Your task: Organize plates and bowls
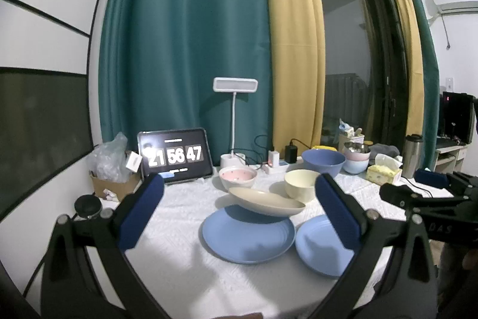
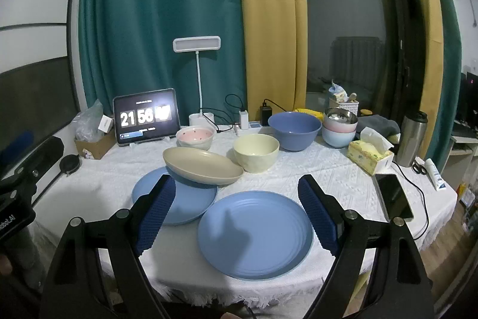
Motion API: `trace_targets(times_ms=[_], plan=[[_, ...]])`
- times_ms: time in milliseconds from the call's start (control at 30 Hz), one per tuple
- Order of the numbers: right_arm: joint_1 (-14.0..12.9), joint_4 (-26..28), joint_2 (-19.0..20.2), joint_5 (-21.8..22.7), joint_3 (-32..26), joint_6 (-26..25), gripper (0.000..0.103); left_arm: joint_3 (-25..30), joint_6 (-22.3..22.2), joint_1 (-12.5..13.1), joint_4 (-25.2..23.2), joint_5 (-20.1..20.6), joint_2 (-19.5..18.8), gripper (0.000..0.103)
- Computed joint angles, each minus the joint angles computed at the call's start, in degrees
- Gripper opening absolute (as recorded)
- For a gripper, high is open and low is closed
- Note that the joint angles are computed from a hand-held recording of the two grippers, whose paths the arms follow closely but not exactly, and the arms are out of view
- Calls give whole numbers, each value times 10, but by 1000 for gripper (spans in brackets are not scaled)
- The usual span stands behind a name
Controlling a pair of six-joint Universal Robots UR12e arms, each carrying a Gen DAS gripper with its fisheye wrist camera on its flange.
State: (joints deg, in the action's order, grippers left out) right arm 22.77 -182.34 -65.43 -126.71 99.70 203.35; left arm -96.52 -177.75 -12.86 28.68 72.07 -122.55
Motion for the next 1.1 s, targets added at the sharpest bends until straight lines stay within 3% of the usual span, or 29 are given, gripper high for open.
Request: trace_targets(times_ms=[1100], plan=[[0,5,-2,0,1,4,87,2,1,9,-5,-6,5,102]])
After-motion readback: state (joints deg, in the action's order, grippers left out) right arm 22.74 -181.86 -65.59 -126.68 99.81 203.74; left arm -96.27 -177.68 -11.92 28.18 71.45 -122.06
